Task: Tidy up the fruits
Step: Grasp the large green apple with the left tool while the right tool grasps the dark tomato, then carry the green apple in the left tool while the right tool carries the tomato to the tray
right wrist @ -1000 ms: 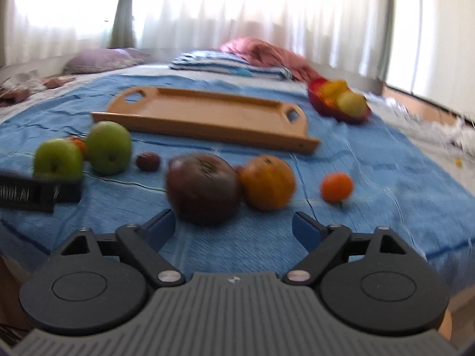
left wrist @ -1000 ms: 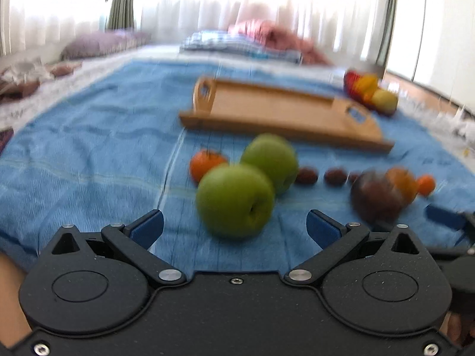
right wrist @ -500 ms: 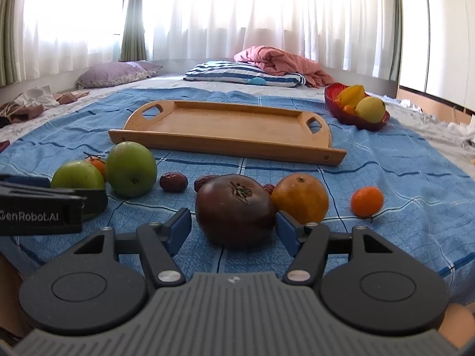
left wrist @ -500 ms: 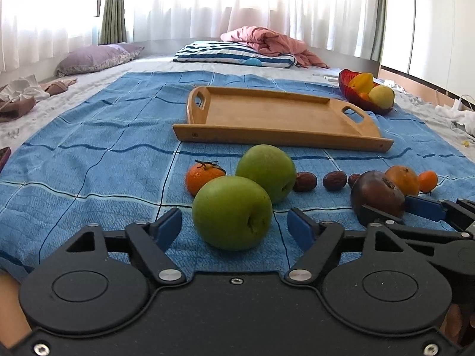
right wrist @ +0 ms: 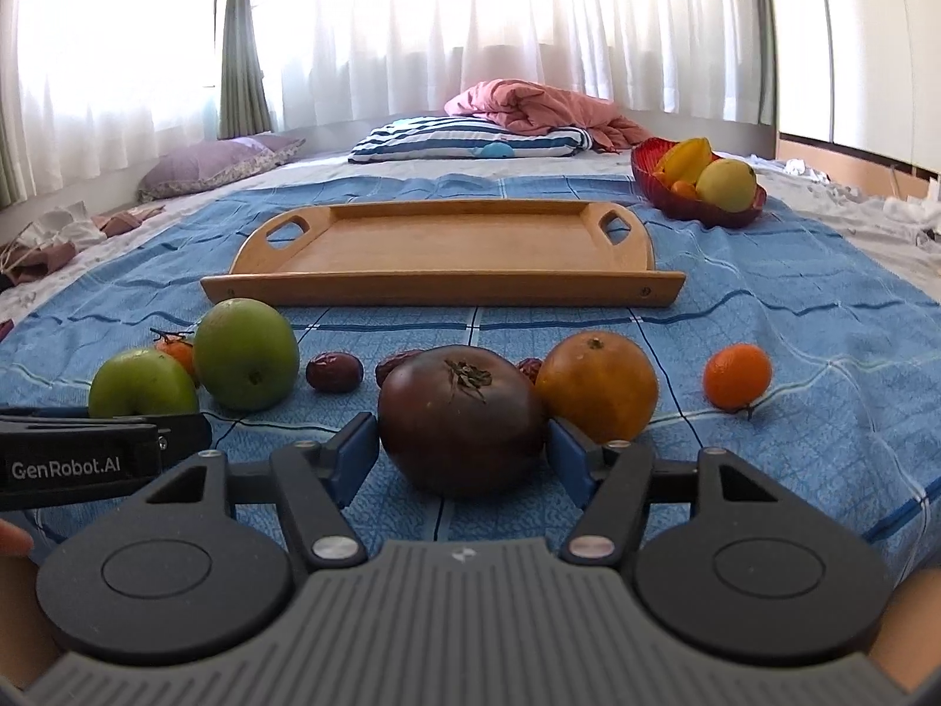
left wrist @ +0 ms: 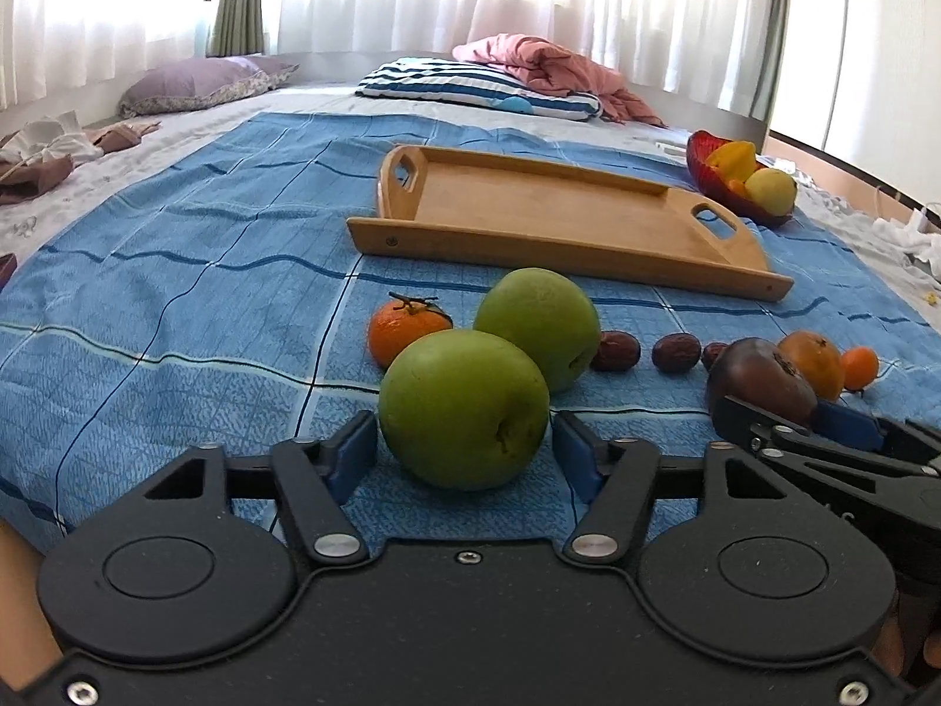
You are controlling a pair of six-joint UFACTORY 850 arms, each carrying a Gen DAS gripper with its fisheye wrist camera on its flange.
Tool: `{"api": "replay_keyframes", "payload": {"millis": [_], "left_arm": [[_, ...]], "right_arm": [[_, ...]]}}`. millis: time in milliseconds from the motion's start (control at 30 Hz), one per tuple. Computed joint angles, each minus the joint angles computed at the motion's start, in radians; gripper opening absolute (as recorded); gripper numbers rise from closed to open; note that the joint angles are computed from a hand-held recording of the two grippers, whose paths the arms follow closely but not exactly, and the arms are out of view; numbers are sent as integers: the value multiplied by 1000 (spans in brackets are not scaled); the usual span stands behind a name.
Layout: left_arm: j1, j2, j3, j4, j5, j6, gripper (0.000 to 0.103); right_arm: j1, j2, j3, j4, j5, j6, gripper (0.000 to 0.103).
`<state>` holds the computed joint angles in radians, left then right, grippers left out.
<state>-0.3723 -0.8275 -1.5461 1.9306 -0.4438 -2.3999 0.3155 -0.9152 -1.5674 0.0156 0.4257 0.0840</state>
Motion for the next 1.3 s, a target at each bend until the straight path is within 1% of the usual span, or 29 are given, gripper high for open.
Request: {"api": "replay_keyframes", "payload": {"millis": [33, 67, 167, 333, 500, 633, 767, 900, 1133, 1233, 1300], "left_arm": [[1, 1, 2, 5, 0, -9, 60], [1, 2, 3, 10, 0, -17, 60], [1, 3, 5, 13, -3, -18, 59], [-5, 5, 3, -10, -9, 13, 59], [-5, 11, 5, -21, -2, 22, 59], [-5, 23, 16, -4, -2, 17, 59], [-4, 32, 21, 24, -14, -1, 59], [-2, 30, 8, 26, -29, 20, 59], [14, 23, -27, 54, -38, 23, 59], [26, 16, -52, 79, -23, 16, 59], [31, 4, -80, 68, -12, 57, 59]], "right_arm": [[0, 2, 5, -1, 5, 20, 66], [0, 4, 11, -2, 11, 42, 65], [3, 4, 17, 23, 28, 45, 65], [3, -5, 4, 38, 29, 76, 65], [7, -6, -5, 61, 26, 41, 63], [2, 1, 8, 9, 38, 89, 63], [-4, 17, 35, -78, 76, 153, 62], [-5, 28, 51, -126, 114, 159, 62], [-6, 25, 29, -98, 114, 104, 62], [-14, 23, 16, -109, 111, 121, 62], [-20, 21, 6, -118, 115, 129, 62]]}}
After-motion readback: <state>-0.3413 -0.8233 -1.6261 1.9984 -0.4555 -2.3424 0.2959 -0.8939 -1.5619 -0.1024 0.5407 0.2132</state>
